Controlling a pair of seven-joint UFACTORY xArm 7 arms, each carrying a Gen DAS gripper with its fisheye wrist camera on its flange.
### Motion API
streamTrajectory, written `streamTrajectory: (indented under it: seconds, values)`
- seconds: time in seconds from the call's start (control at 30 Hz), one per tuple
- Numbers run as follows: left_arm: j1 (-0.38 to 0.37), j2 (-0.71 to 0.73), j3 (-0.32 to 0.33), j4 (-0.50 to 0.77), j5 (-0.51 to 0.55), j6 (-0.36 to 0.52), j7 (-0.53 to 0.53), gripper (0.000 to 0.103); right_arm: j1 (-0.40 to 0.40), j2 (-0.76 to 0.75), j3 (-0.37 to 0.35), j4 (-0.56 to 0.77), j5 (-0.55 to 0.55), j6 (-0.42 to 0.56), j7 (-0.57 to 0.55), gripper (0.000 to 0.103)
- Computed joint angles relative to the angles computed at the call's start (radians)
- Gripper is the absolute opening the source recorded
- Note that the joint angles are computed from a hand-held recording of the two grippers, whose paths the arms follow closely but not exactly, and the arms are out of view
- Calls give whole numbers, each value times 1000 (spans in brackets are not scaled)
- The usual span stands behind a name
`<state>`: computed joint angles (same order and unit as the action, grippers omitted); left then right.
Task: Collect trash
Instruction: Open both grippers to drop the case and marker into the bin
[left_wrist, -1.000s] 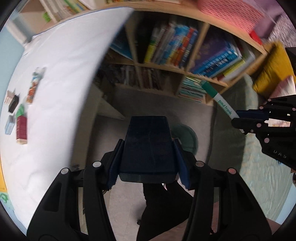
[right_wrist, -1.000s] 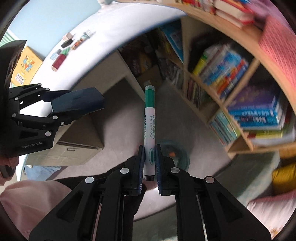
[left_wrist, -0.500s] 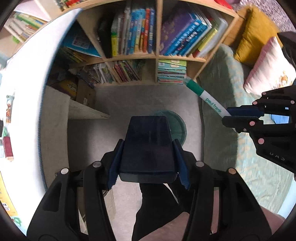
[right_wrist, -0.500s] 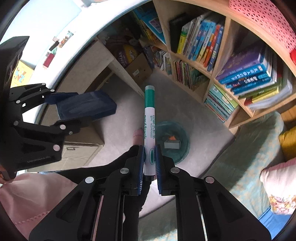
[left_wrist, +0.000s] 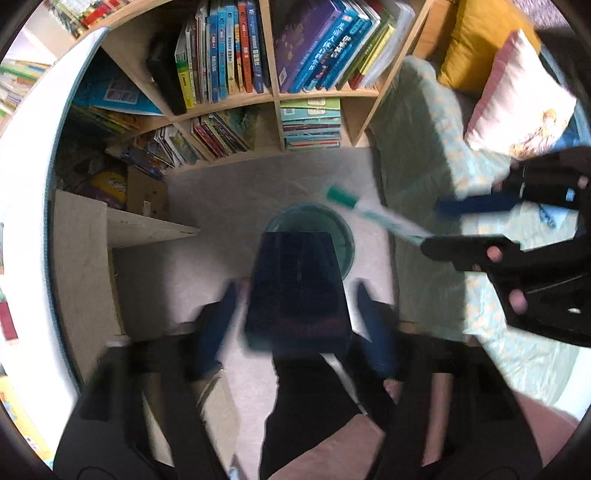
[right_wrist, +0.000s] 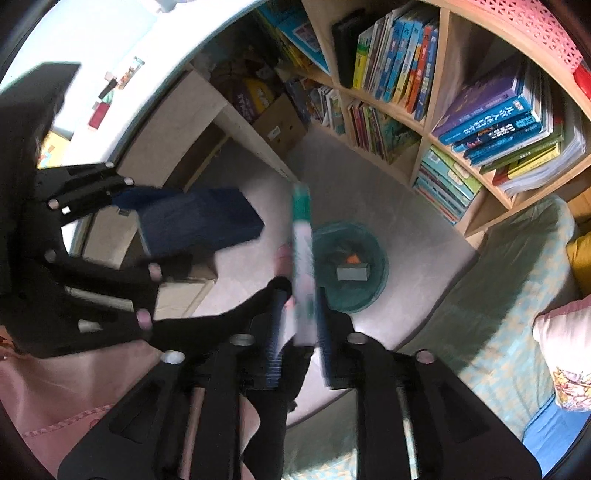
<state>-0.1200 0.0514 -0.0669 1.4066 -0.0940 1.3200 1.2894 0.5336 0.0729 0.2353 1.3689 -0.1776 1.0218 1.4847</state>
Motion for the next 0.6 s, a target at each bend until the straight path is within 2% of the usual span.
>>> streamTrajectory:
  seconds: [0.03, 0.07, 0.2, 0.4, 0.6]
  values:
    - [3, -18, 2, -22, -11, -34, 17, 92, 2, -5, 0, 0, -13, 5, 13, 62]
    - [5, -21, 3, -25, -20, -44, 33, 92, 1, -12, -1, -4, -17, 9, 18, 62]
    - [9, 11, 6, 26, -16, 9, 17, 92, -6, -25, 0, -11, -14, 21, 31, 62]
    - [20, 21, 9, 49, -32, 13, 24, 92, -9, -14, 1, 14, -22, 45, 21, 62]
    - [34, 61, 12, 114, -43, 25, 5, 92, -15, 16, -9, 63, -24, 58, -44, 65]
